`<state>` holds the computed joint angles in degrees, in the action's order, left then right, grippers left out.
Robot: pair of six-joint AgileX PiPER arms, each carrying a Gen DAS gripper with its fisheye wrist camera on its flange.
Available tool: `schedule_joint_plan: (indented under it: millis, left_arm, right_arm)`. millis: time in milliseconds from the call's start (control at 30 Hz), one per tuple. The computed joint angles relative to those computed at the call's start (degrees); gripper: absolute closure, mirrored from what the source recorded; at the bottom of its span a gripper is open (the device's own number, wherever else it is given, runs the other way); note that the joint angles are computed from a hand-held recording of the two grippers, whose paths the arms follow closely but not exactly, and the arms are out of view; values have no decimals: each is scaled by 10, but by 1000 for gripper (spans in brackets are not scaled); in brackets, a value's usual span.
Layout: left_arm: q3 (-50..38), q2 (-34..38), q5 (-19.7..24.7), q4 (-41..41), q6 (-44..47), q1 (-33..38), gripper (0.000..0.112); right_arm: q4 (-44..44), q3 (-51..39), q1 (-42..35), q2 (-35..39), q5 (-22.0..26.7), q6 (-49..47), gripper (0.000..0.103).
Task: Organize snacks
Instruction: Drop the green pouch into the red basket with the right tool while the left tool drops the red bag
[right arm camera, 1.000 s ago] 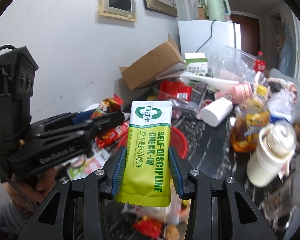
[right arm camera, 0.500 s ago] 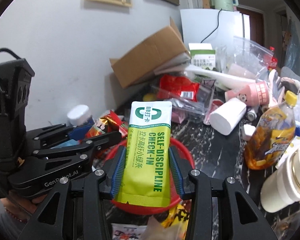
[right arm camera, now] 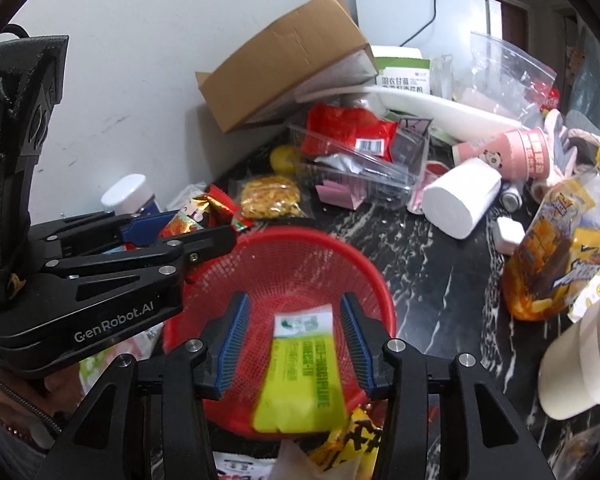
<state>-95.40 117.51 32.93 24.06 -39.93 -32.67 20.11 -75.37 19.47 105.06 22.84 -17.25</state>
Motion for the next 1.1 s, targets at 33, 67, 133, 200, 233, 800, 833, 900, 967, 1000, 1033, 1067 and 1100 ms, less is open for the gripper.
schedule_joint_plan:
  millis: [33, 67, 133, 200, 233, 800, 833, 900, 967, 1000, 1033, 1067, 1100]
  left_arm:
    - [-10, 6, 12, -13, 11, 1, 76]
    - [-14, 8, 17, -24, 19, 4, 75]
    - [-19, 11, 24, -29, 19, 5, 65]
    - [-16, 9, 28, -4, -7, 0, 55]
    - [-12, 6, 28, 11, -21, -3, 52]
    - [37, -63, 5, 29, -30, -47, 51]
    - [42, -68, 2, 31, -33, -51, 51]
    - [48, -78, 3, 42, -40, -63, 51]
    - [53, -87, 7, 62, -54, -77, 51]
    - [51, -90, 17, 72, -62, -86, 51]
    - [48, -92, 29, 79, -68, -96, 51]
    - [48, -95, 33, 85, -71, -104, 51]
    - [51, -99, 33, 89, -74, -109, 51]
  right_arm:
    - [-8, -2, 0, 2, 2, 9, 57]
    - [-17, -4, -1, 4, 5, 19, 56]
    - [-23, -5, -3, 6, 8, 26, 56]
    - [-29, -5, -6, 4, 11, 35, 56]
    - [-33, -3, -6, 2, 12, 40, 56]
    - [-190, 76, 11, -113, -4, 205, 50]
    - [-204, 87, 12, -127, -6, 220, 49]
    - [-225, 104, 14, -148, -10, 244, 44]
    - [-258, 127, 17, -173, -14, 278, 40]
    - [-280, 139, 19, -187, -14, 303, 39]
    - [-300, 150, 21, -199, -14, 324, 38]
    - [-314, 157, 22, -207, -12, 338, 33]
    - [-338, 168, 24, -220, -10, 366, 30]
